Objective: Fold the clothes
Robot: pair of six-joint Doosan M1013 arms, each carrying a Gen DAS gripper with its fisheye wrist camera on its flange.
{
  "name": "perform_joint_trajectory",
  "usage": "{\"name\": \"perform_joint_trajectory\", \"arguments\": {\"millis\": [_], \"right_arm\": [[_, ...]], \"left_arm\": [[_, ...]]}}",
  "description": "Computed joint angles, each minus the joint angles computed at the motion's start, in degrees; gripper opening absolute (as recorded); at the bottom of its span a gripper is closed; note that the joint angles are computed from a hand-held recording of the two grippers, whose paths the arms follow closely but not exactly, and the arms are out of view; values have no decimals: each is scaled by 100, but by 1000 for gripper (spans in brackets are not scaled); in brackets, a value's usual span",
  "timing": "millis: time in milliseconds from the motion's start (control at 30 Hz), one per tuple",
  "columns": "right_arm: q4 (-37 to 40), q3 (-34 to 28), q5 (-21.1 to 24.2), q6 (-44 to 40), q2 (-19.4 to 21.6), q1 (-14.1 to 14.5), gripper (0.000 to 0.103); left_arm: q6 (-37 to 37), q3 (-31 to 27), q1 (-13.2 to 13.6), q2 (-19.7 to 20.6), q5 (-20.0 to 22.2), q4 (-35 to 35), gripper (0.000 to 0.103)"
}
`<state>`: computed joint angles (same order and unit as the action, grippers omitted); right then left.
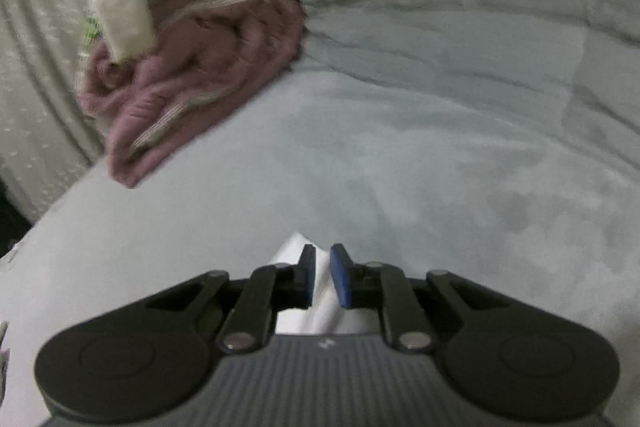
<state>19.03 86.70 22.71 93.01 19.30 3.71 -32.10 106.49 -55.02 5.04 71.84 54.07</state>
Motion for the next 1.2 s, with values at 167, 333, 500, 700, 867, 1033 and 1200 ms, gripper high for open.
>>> {"name": "perform_joint_trajectory", "arguments": {"millis": [167,333,500,700,867,1033,1200], "right_arm": [[-1935,-131,363,1262,70,153,15],[-643,-67,300,560,94,7,44],[-1330,-141,439,651,157,138,12],[-2479,-129,376,1305,15,277,6],[-3483,-275,887,1573,115,421,6],[-4047,-219,874,2066,136,490,6],[-4922,-30,458,2693,-29,603,16]], "left_arm": [[-2,-6,2,-1,0,-11,2],[-8,5,7,-8,-20,-7,2],[-16,17,11,-13,-24,-4,2],[-13,3,9,0,-3,-5,2],[-19,-6,6,9,7,-5,2],[-41,1,10,-2,-9,-4,2],[-152,51,25,-57,-120,11,2]]}}
